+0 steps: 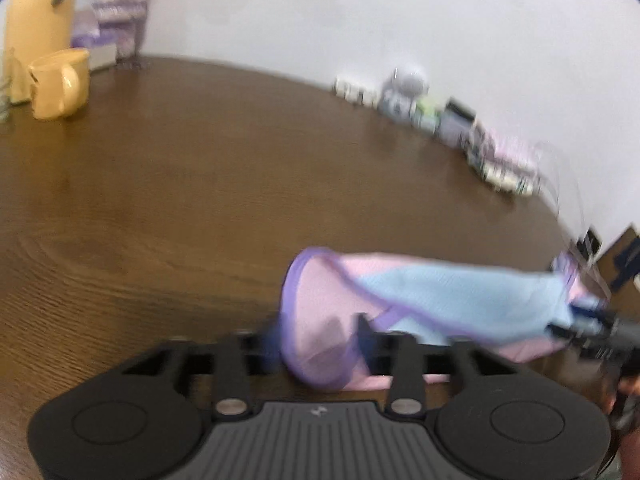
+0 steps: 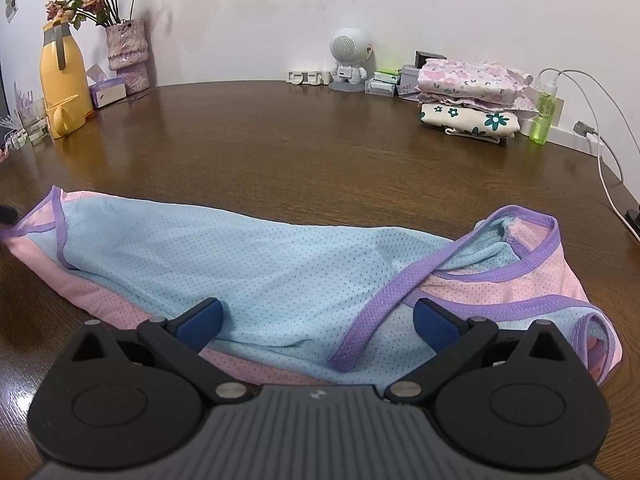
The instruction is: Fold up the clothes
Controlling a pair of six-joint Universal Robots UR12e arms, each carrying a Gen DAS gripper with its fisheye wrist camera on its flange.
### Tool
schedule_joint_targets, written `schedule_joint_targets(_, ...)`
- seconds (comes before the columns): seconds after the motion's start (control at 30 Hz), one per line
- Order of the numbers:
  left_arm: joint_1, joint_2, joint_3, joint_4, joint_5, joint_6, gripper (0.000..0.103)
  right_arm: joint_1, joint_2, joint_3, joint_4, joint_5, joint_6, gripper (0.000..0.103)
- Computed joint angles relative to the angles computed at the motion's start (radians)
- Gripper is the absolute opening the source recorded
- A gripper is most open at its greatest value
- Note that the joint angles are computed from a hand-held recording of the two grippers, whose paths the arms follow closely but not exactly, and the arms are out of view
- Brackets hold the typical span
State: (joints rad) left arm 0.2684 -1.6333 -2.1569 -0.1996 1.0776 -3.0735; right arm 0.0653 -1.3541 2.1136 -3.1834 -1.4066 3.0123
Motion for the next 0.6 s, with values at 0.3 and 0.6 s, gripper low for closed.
schedule_joint_targets(0.3,-0.12,0.005,-0.029,0.174,0.079,-0.117,0.09,-0.061,-0.063,0.038,-0.065,0.06,0.02,0.102)
schedule_joint_targets(0.6,-0.333,-0.102,0.122,0.094,0.066,-0.011,0.048,-0.242,-0.073,-0.1,0.236,0.176,-0.095,0.087)
